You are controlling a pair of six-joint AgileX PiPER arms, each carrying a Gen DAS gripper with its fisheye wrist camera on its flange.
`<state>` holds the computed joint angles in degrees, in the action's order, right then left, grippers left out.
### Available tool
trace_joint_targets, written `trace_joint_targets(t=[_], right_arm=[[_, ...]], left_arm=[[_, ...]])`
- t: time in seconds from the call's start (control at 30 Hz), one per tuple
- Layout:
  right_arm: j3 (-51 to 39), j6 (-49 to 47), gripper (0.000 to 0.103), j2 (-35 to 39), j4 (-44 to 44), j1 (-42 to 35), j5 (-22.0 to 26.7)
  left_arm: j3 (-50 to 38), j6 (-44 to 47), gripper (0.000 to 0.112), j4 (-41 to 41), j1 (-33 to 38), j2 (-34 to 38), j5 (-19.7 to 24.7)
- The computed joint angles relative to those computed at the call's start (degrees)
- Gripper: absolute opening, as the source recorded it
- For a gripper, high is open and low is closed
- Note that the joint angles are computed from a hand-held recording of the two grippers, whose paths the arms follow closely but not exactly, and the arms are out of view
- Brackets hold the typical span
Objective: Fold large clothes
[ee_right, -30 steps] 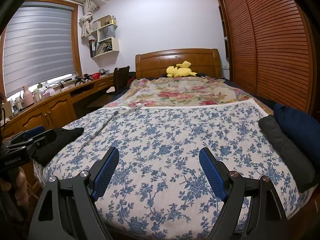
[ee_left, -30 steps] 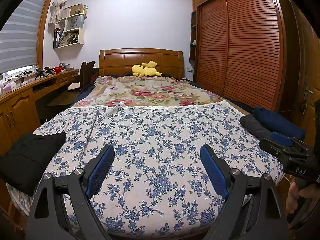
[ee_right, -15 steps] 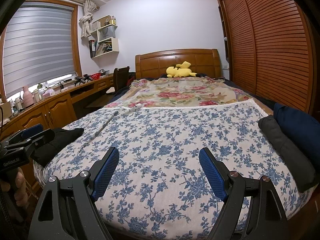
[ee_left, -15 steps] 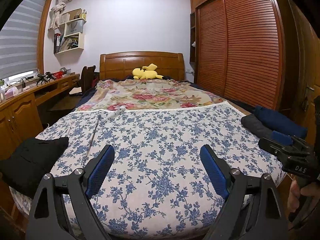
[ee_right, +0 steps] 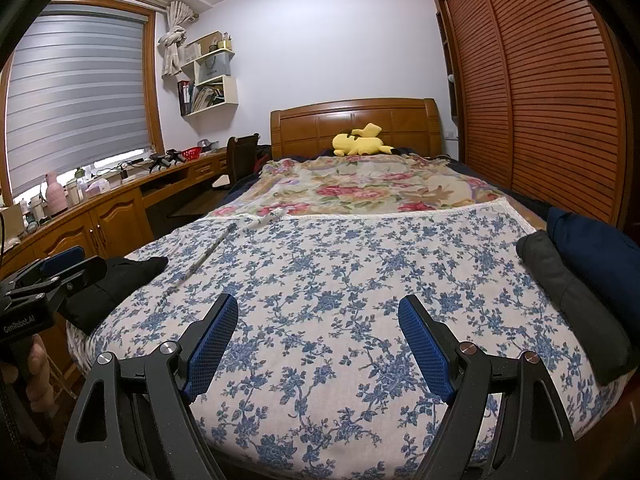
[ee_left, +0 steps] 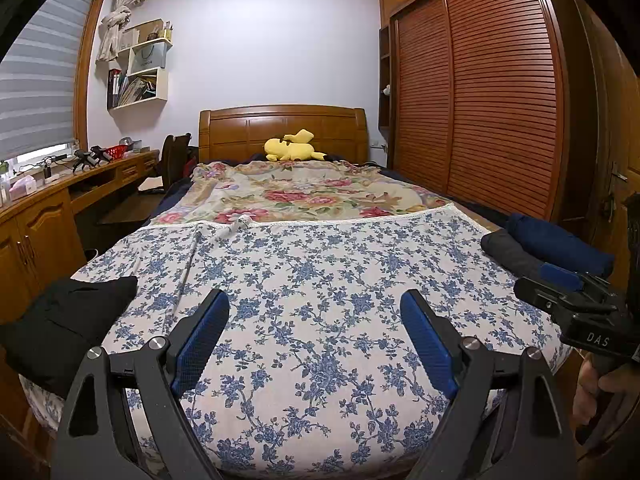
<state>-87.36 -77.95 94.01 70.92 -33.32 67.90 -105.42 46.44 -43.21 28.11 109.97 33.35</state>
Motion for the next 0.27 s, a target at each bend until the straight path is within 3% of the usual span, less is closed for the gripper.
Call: trace_joint_targets(t=[0.27], right_arm=[[-0.4,0.1,0.084,0.3,0.3,-0.2,0.4]], left_arm=[[0.1,0.1,0.088,-0.2,0.1,-0.1,0.0]])
